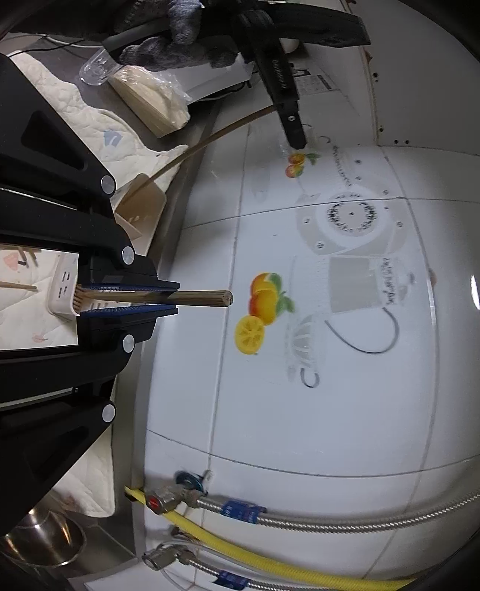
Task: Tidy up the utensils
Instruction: 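Lower both chopsticks into the holder and open both tools, then move both tools back down to the remaining chopsticks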
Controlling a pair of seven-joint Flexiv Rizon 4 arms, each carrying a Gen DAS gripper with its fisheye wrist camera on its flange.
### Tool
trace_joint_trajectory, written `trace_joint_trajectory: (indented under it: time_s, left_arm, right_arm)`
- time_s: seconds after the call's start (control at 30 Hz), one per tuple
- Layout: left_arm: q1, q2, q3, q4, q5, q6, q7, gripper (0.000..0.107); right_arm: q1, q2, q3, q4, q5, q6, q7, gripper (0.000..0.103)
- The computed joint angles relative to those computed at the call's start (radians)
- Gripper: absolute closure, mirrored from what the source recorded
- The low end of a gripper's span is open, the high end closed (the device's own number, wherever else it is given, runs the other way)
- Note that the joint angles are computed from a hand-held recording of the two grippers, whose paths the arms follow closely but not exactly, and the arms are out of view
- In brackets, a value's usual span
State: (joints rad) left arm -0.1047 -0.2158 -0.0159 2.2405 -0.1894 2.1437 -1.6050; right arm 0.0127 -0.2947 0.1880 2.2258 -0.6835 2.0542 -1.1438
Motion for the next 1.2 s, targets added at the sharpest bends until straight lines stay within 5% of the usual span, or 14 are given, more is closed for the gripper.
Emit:
trace_joint_trajectory:
  time_s: [0.37, 0.6, 0.93, 1.2]
  left_arm:
    - [0.007, -0.016, 0.005, 0.013, 0.01, -0.08, 0.002, 0.099]
    - [-0.055, 0.025, 0.031, 0.075, -0.061, -0.025, 0.049, 0.076]
    - [-0.079, 0.129, 0.012, 0.261, -0.062, 0.032, 0.022, 0.076]
    - [-0.101, 0.129, -0.002, 0.394, -0.042, 0.083, -0.013, 0.076]
  right_arm:
    - [0.013, -0.019, 0.0, -0.007, 0.056, -0.029, -0.026, 0.095]
    - [0.064, 0.048, -0.038, 0.053, 0.183, 0.013, -0.107, 0.084]
    - [0.082, 0.165, -0.04, 0.244, 0.267, 0.134, -0.189, 0.077]
    - [0.127, 0.171, -0.035, 0.391, 0.368, 0.194, -0.257, 0.073]
